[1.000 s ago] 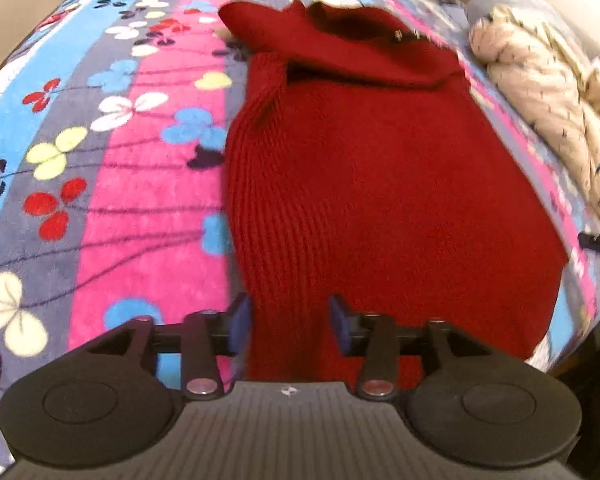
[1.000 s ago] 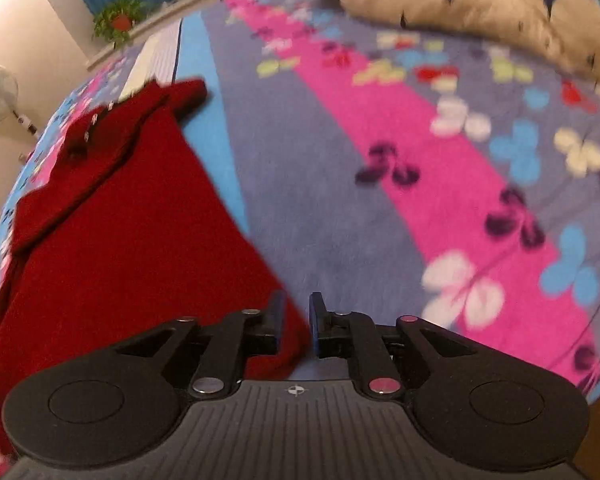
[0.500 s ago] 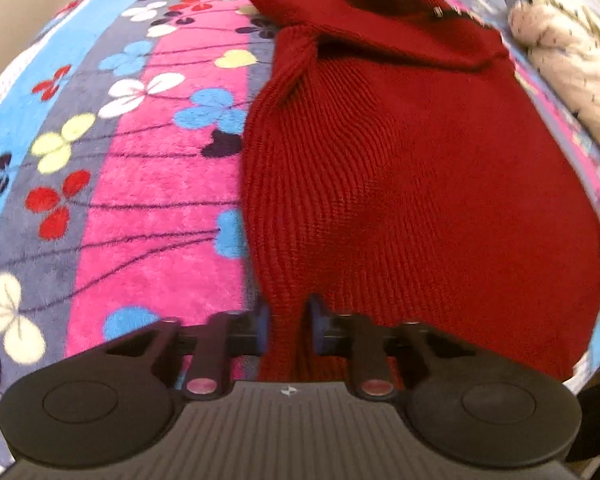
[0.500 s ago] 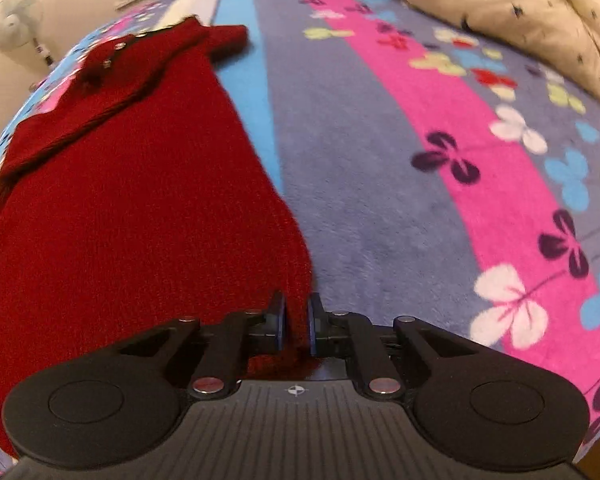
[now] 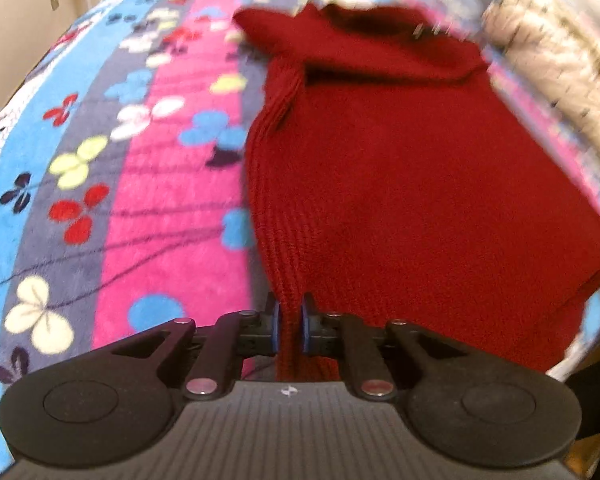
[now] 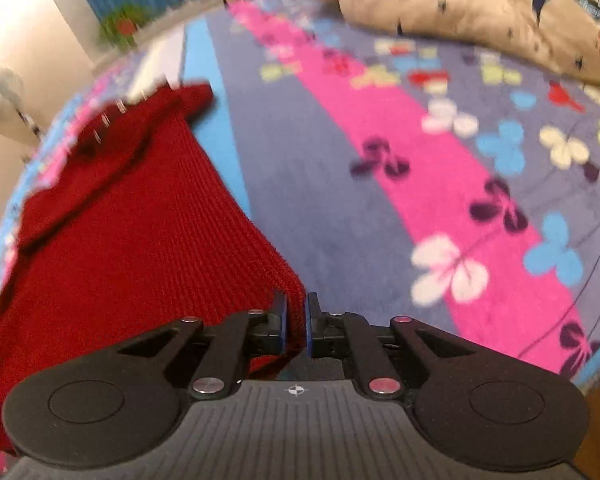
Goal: Fold small clothes
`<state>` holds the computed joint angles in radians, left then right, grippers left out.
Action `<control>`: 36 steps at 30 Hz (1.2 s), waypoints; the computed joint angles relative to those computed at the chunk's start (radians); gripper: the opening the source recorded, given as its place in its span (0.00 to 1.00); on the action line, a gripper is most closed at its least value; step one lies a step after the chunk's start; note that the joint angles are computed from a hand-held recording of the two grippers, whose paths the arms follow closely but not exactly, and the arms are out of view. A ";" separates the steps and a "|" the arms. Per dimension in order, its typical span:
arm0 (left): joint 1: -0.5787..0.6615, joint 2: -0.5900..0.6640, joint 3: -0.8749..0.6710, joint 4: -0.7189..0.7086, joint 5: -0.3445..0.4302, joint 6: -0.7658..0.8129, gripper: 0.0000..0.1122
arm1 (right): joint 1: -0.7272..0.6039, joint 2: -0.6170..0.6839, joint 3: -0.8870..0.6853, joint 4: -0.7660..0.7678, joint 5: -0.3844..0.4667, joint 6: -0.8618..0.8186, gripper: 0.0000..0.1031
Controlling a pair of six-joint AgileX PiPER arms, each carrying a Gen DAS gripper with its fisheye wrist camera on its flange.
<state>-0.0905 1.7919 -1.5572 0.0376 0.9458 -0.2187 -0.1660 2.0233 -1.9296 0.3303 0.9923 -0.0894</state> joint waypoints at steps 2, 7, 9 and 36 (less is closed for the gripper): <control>-0.023 0.020 -0.009 0.085 0.016 -0.060 0.20 | 0.036 0.035 -0.026 -0.095 0.004 0.066 0.10; -0.032 -0.070 0.084 0.123 -0.194 -0.101 0.41 | 0.074 -0.074 0.132 -0.170 -0.255 0.133 0.18; -0.037 -0.059 0.073 0.097 -0.196 -0.071 0.41 | 0.077 -0.105 0.183 -0.069 -0.317 0.003 0.31; -0.200 0.001 0.020 0.705 -0.213 -0.597 0.77 | 0.191 -0.019 0.030 -0.182 -0.276 0.051 0.51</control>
<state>-0.2909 1.7933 -1.5374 0.7427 0.7331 -0.8157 0.0249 2.0047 -1.8992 0.1486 0.7158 -0.0386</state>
